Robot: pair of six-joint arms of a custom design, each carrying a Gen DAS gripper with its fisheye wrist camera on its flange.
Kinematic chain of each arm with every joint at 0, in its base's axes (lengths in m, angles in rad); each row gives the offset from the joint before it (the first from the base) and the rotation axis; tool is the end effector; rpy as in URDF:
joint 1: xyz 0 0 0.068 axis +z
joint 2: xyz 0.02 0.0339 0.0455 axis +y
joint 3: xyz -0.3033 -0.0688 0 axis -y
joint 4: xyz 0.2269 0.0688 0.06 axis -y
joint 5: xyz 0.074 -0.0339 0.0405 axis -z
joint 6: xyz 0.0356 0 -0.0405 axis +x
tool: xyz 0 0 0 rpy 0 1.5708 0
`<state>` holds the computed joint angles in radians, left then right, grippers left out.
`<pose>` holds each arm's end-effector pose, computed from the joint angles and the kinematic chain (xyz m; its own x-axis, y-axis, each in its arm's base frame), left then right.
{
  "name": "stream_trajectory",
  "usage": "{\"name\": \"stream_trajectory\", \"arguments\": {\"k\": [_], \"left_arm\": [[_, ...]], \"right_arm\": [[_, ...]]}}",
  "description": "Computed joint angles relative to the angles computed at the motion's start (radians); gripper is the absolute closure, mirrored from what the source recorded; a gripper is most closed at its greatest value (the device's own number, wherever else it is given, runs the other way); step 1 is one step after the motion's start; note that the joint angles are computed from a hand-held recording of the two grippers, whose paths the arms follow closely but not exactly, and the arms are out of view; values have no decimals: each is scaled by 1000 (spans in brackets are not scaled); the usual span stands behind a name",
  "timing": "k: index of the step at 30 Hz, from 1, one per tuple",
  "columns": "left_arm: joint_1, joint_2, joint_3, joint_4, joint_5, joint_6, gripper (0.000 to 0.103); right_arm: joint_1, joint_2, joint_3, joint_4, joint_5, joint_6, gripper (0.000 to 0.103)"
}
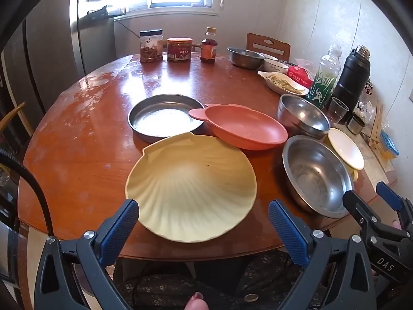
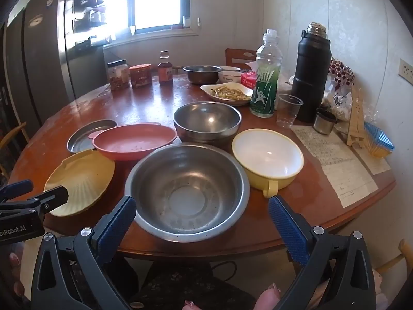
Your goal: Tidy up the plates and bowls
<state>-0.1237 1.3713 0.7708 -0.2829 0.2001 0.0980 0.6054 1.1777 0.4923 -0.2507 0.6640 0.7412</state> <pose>0.2473 -0.0379 0.2479 -0.7392 0.1885 -0.6465 0.3199 0.9431 -0.0908 0.1588 0.0832 0.2143 -0.5882 0.2396 -0.7724 0.3381 0.9405 0.0343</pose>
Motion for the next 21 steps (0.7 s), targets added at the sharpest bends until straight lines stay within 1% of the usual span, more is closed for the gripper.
{"name": "stream_trajectory", "arguments": {"k": [1, 3, 4, 5, 6, 7, 8, 11, 16, 21], "left_arm": [[-25, -1, 0, 7, -26, 1, 1], [-26, 4, 7, -4, -7, 1, 1], [-21, 17, 17, -14, 9, 2, 1], [-4, 18, 26, -26, 29, 13, 1], [-11, 19, 27, -26, 25, 13, 1], [-21, 20, 29, -29, 18, 12, 1], [-47, 31, 35, -27, -1, -6, 1], [-67, 36, 35, -15, -24, -14, 2], [-81, 49, 52, -32, -29, -24, 1], [-82, 54, 55, -35, -20, -11, 2]], "right_arm": [[-1, 0, 2, -3, 0, 0, 1], [4, -6, 8, -16, 12, 0, 1], [22, 24, 20, -17, 8, 10, 1], [-9, 16, 16, -3, -28, -14, 1], [-5, 22, 21, 0, -28, -17, 1], [-33, 5, -15, 54, -54, -52, 1], [-32, 10, -12, 52, -56, -52, 1], [-79, 3, -11, 59, -101, -77, 1], [-91, 1, -9, 58, -102, -88, 1], [-92, 9, -13, 63, -105, -85, 1]]}}
